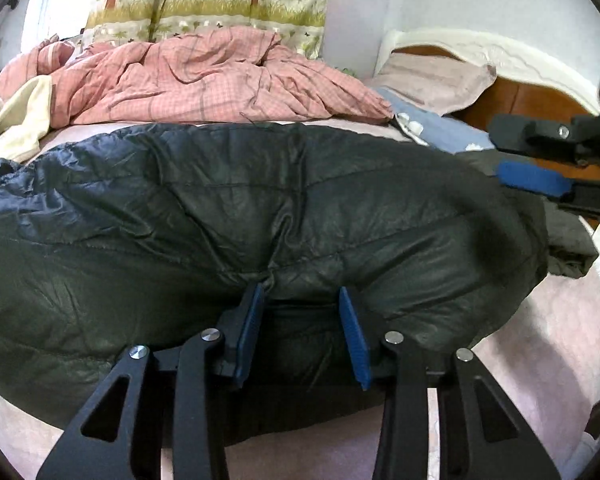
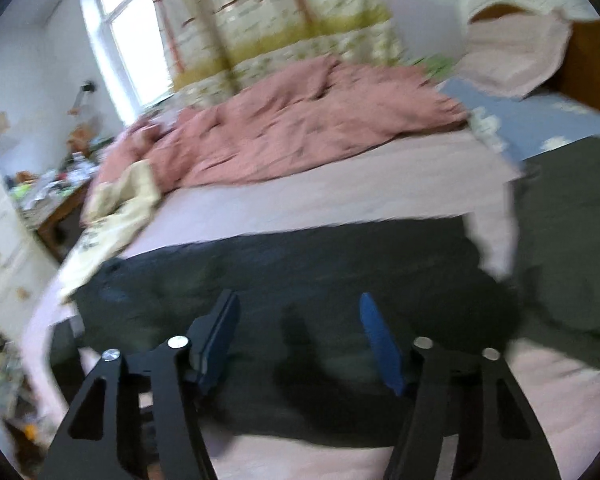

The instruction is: Fold large clothes

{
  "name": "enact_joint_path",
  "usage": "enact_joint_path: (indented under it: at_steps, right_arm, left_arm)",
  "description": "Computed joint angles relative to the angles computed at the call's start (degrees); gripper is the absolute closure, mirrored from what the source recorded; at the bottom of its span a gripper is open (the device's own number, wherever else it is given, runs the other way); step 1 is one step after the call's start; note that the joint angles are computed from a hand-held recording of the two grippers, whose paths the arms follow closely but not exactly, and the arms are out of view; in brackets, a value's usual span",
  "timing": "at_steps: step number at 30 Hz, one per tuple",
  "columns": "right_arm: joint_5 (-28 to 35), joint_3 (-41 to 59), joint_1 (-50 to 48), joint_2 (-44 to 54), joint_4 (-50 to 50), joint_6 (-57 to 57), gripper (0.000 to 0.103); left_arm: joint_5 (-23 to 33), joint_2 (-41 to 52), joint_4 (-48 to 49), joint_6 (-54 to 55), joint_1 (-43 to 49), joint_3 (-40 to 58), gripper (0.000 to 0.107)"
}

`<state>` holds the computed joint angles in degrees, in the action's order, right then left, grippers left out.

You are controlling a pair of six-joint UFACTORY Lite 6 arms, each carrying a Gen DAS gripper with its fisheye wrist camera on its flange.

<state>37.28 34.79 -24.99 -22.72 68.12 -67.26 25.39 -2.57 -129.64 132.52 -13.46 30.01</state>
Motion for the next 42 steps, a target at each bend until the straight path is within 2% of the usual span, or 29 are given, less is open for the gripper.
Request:
enact_joint_path:
  at_steps: [3, 4, 7, 13, 17, 20, 27, 33, 35, 36, 38, 40, 42]
  right_arm:
    - [2.3, 5.0, 7.1, 7.5, -3.0, 7.6, 0.06]
    - [2.6, 7.4, 9.7, 11.1, -4.3, 10.4, 0.062]
    - [1.0, 14.4, 15.2, 19.4, -8.8, 19.1, 0.062]
    - [-1.5, 32.0, 24.8, 35.4, -34.9, 49.0, 0.062]
    - [-0.4, 42.0, 27.7, 45.8, -46.1, 60.8, 0.062]
    - [-1.1, 47.9, 28.8, 52.2, -50.2, 64.8, 0.066]
    - [-1.1, 62.5, 28.6, 63.9, -54.5, 70.9, 0.068]
    - [6.4, 82.5, 28.0, 77.8, -58.0, 76.0, 0.08]
    - [3.8, 81.2, 29.1, 76.1, -65.2, 80.3, 0.084]
    - [-0.1, 76.9, 29.6, 72.0, -70.2, 82.8, 0.084]
    - [-8.3, 64.9, 29.4, 62.1, -73.2, 83.7, 0.084]
    - [-13.7, 52.9, 27.9, 50.4, -66.6, 76.8, 0.084]
    - [-15.4, 41.8, 26.0, 38.4, -59.5, 68.6, 0.083]
  left_arm:
    - [7.0, 0.5, 3.4, -1.0, 4.5, -1.9, 0.069]
    - [7.9, 0.5, 4.4, -1.7, 5.2, -2.0, 0.069]
    - [9.3, 0.0, 5.2, -2.7, 6.4, -2.6, 0.071]
    - [10.8, 0.2, 6.7, -4.4, 8.0, -2.8, 0.074]
    - [12.7, 1.7, 9.7, -7.2, 9.7, -2.1, 0.076]
    - [15.1, 4.7, 13.6, -11.2, 11.9, -0.1, 0.077]
    - [13.3, 4.8, 13.0, -11.3, 10.7, 0.2, 0.077]
    - [15.0, 5.4, 13.2, -10.6, 11.7, -0.1, 0.077]
    - [14.5, 4.6, 11.8, -9.6, 11.0, -0.7, 0.077]
    - [14.2, 4.3, 11.1, -9.0, 10.8, -1.0, 0.077]
    - [14.4, 3.2, 11.2, -8.7, 11.1, -2.0, 0.077]
    - [14.8, 3.1, 11.8, -9.1, 11.6, -2.3, 0.077]
    - [14.4, 2.7, 11.7, -9.1, 11.3, -2.4, 0.077]
